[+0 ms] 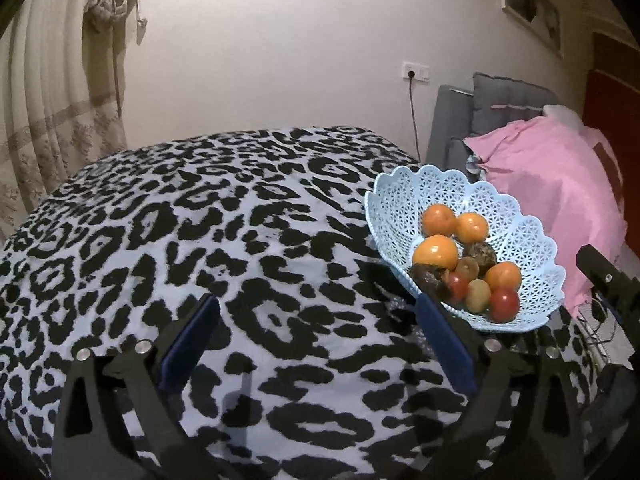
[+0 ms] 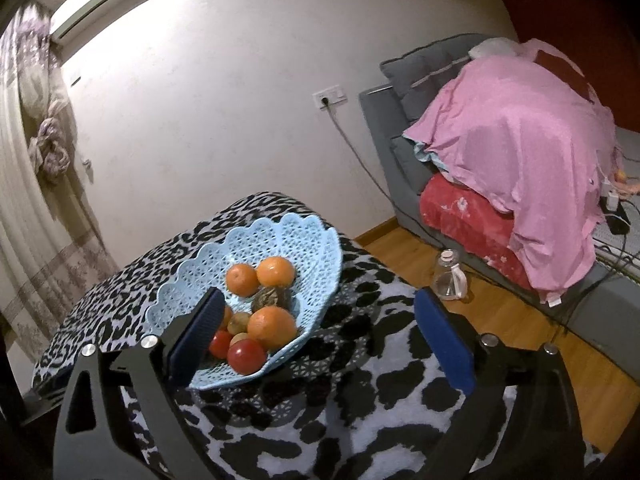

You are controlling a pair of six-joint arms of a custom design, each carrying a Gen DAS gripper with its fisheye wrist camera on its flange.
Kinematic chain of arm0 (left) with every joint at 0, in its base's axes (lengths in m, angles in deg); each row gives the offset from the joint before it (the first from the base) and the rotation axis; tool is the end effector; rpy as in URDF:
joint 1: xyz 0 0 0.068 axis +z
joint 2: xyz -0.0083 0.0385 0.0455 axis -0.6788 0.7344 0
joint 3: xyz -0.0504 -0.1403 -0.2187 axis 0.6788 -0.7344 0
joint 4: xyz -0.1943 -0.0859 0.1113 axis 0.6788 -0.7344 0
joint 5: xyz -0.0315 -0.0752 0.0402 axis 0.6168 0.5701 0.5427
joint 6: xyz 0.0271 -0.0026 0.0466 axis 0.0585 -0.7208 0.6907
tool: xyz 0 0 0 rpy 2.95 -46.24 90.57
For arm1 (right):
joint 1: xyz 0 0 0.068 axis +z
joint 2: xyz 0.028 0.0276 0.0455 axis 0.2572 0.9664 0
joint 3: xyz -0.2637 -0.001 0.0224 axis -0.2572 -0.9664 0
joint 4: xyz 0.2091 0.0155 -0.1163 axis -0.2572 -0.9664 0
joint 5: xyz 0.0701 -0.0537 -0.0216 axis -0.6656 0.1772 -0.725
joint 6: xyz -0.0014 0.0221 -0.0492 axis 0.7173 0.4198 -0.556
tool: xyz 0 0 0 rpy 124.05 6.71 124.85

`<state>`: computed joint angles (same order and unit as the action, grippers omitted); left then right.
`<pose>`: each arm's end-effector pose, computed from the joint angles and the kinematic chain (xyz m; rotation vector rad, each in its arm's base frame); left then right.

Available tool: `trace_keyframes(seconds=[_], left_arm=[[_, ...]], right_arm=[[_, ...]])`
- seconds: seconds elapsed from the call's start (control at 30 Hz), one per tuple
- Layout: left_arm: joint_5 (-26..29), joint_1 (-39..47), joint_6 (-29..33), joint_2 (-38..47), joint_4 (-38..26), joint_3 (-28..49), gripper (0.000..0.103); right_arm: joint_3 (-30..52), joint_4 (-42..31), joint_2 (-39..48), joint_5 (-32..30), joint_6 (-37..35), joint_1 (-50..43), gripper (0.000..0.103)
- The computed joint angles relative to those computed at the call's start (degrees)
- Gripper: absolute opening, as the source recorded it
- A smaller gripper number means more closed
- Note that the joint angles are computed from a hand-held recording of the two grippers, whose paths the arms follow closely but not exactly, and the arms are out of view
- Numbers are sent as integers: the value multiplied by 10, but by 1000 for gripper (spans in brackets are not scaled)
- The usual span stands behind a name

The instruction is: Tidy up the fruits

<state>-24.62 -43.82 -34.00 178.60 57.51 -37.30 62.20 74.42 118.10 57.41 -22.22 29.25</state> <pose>0.3331 -0.0124 0.0639 0.2060 2.1745 -0.1580 0.2663 0.0547 0.0530 0.5070 1.9124 0.1358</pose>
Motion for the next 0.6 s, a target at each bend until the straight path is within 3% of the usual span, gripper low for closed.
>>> trace_keyframes(seconds=[0.27, 0.6], left_arm=[[-12, 8, -3, 1, 27, -13, 98], [-50, -7, 20, -4, 98, -54, 98]], right_arm=[[4, -21, -9, -34, -15, 0, 100], [9, -58, -27, -28, -44, 30, 100]])
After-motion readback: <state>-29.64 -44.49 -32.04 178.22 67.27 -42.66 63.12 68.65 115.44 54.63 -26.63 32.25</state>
